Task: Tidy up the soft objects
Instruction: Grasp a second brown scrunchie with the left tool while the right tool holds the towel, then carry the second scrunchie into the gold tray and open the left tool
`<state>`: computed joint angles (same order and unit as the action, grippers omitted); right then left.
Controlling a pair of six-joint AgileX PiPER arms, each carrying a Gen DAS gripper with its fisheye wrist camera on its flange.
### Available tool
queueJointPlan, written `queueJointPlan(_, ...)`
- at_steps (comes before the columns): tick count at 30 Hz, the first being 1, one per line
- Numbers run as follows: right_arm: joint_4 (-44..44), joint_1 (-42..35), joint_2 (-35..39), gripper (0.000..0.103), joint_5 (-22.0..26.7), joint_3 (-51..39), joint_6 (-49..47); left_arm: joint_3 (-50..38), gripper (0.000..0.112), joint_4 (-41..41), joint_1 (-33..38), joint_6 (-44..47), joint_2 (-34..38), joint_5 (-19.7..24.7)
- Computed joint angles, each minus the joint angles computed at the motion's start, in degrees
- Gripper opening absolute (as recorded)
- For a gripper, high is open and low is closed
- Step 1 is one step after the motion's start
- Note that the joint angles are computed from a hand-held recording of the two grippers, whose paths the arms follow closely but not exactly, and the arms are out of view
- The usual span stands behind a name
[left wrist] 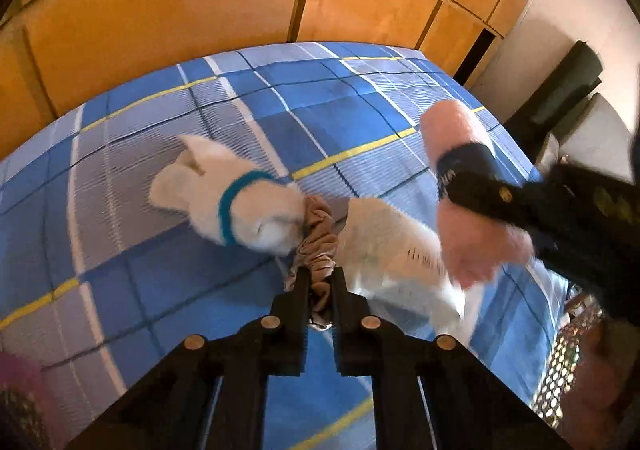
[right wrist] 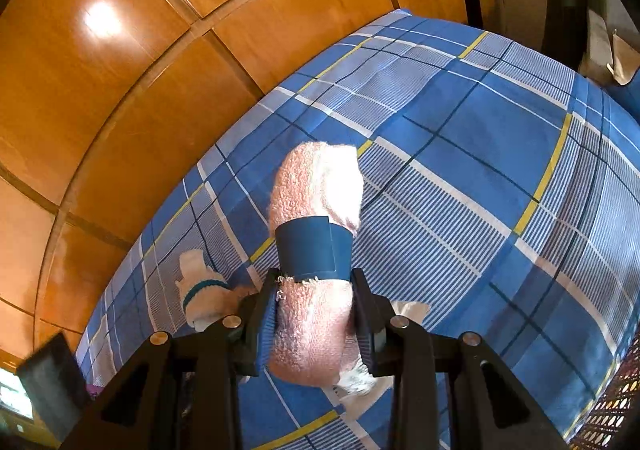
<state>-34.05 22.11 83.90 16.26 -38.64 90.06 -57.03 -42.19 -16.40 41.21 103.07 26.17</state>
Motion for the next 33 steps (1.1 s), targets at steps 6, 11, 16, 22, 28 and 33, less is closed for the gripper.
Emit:
queueJointPlan(6,-0.5,0.5,0.3,0.033,-0.5,-0.3,-0.4,9.8,0.009,-1.8,4.7,4.8,-9.0,3.3)
queueJointPlan(11,5.6,1.9,2.7,0.033,-0.1,-2.6,-9.1,10.5,0.009,5.0,6.4,-0.3,-13.6,5.1)
queueJointPlan(16,6.5,3.9,4.4,0.033,0.9,-4.8,-12.8,4.0,0.009,11.7,6.8,-7.9,-17.0,7.2)
queueJointPlan(22,6.0,6.8,6.5,0.033,1.4,-7.4,-17.0,-9.1,0.009,18.8,12.7,-15.3,-15.7,11.6)
queueJointPlan(28,13.9,11.2,9.3,0.033,-0.7,-11.1,-34.5,-18.6,0.009,20.5,25.5,-16.2,-13.7,14.6)
queueJointPlan(33,15.0,16.6,13.8,0.033,3.8,-16.4,-42.6,-20.1,0.009,18.1,40.1,-10.8,-13.0,15.9)
